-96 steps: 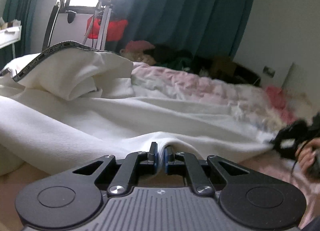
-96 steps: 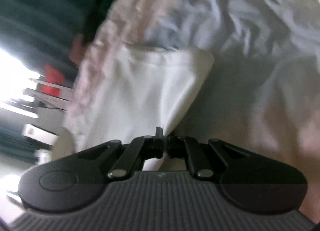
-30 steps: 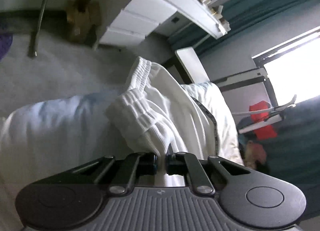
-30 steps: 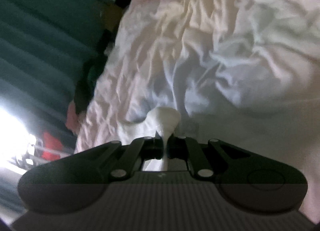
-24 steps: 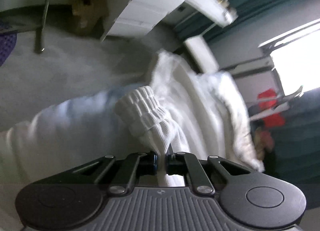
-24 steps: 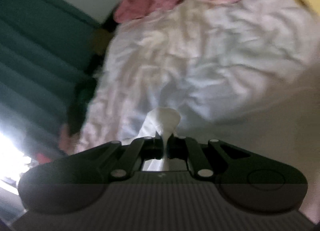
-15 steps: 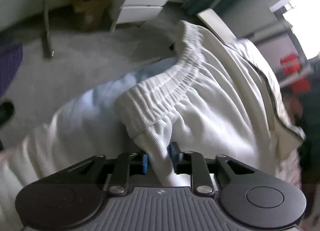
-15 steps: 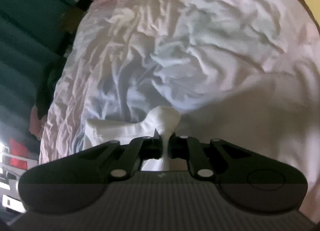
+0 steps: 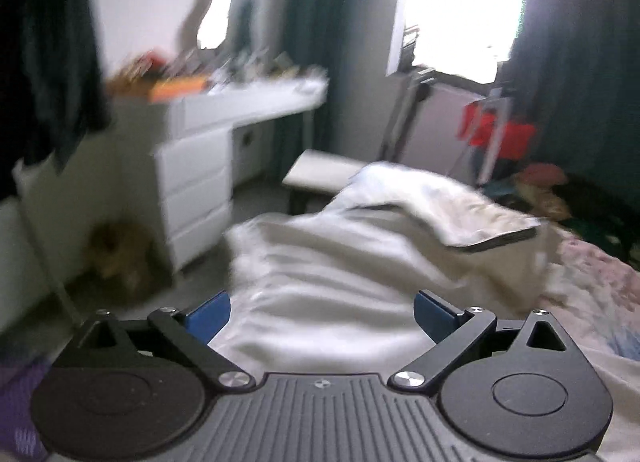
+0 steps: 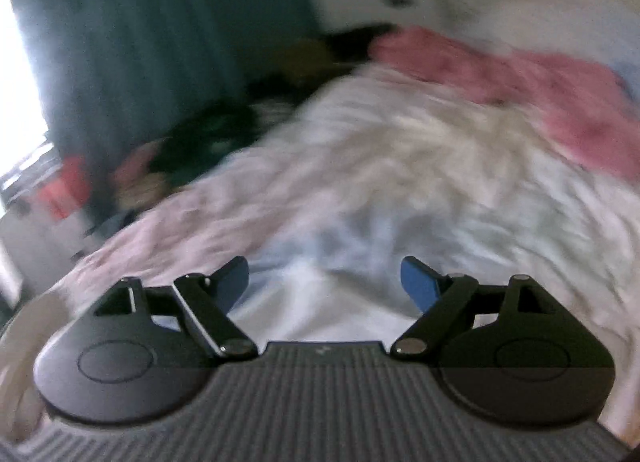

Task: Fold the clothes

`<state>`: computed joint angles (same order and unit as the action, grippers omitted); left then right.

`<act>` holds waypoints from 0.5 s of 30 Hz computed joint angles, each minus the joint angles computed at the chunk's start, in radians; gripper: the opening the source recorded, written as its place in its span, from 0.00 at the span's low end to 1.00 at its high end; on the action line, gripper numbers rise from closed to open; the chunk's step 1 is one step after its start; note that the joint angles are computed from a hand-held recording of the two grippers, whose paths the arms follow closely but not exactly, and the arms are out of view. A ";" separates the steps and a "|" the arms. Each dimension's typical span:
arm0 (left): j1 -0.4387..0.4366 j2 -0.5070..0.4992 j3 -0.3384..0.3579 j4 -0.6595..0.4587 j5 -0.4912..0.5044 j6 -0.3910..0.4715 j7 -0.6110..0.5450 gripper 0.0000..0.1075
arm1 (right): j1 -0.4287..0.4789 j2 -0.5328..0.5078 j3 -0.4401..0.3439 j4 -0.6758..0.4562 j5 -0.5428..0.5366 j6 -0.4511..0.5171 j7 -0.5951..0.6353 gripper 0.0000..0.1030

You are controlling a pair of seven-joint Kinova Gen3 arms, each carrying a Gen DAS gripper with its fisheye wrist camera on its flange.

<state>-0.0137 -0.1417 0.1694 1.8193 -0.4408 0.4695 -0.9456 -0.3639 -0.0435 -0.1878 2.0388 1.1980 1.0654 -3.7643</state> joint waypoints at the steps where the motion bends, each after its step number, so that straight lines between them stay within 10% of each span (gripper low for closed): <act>1: 0.018 0.012 0.017 0.007 -0.041 -0.040 0.026 0.96 | -0.007 -0.008 -0.007 0.005 0.041 -0.038 0.023 0.82; 7: 0.085 0.091 0.138 -0.017 -0.285 -0.100 0.174 0.96 | -0.057 -0.030 -0.053 0.019 0.206 -0.121 0.053 0.82; 15: 0.451 0.247 -0.026 -0.087 -0.586 -0.109 0.498 0.95 | -0.120 -0.010 -0.072 0.008 0.341 -0.189 0.039 0.82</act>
